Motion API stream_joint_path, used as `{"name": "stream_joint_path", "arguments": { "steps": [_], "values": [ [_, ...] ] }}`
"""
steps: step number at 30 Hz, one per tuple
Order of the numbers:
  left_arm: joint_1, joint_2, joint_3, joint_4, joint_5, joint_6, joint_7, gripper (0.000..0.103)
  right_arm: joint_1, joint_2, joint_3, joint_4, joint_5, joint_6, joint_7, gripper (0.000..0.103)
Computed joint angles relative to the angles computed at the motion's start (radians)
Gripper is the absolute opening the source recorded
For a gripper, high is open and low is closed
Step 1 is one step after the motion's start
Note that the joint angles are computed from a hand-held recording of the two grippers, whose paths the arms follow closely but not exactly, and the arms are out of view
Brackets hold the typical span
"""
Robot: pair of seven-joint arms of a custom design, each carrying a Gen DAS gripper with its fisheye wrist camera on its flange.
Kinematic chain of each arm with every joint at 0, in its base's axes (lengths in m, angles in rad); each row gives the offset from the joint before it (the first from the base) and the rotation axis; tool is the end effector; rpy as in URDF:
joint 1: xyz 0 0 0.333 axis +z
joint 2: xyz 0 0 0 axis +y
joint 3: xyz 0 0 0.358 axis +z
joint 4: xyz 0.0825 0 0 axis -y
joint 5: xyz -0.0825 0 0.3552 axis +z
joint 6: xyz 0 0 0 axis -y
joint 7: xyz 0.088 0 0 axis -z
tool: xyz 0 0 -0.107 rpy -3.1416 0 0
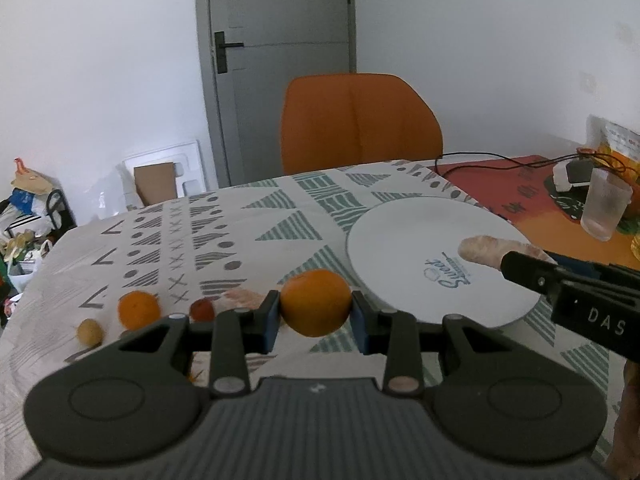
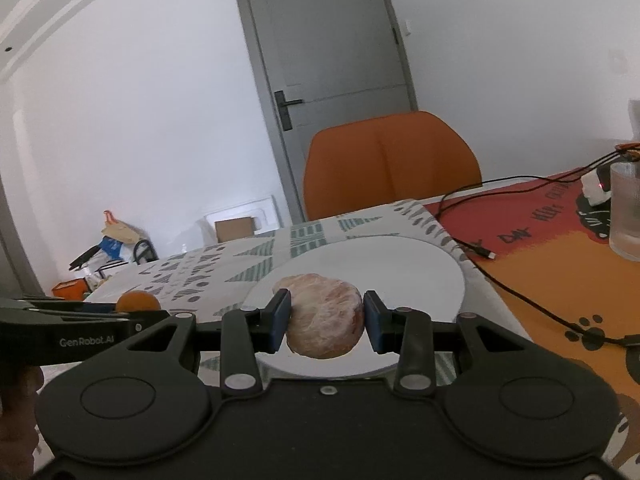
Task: Organize fruits
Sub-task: 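Carry the orange with the left gripper while the right gripper carries the tangerine toward the white plate, then lower and release the orange with the left gripper while the right gripper releases the tangerine onto the plate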
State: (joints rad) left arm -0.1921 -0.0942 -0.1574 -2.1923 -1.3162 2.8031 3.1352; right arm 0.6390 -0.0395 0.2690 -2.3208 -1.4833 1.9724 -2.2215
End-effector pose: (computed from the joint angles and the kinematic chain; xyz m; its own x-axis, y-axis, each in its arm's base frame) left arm 0.4993 -0.1359 0.5346 -0.6915 -0.7209 -0.0459 -0.3727 0.4104 -0.8322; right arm 0.3455 0.3405 0.4405 -0.4536 -0.8555 -0.2498 -0.1688 0.3577 -0.9185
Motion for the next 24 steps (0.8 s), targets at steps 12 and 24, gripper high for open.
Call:
{"name": "stream_joint_path", "arguments": {
  "steps": [12,24],
  "values": [
    [-0.018,0.069,-0.036,0.062,0.026,0.005,-0.034,0.035,-0.036,-0.020,-0.019,-0.033,0.004,0.033,0.051,0.039],
    [-0.025,0.107,-0.063,0.097,0.069,-0.007,-0.088,0.036,-0.035,-0.044,-0.005,-0.072,0.014,0.021,0.096,0.053]
  ]
}}
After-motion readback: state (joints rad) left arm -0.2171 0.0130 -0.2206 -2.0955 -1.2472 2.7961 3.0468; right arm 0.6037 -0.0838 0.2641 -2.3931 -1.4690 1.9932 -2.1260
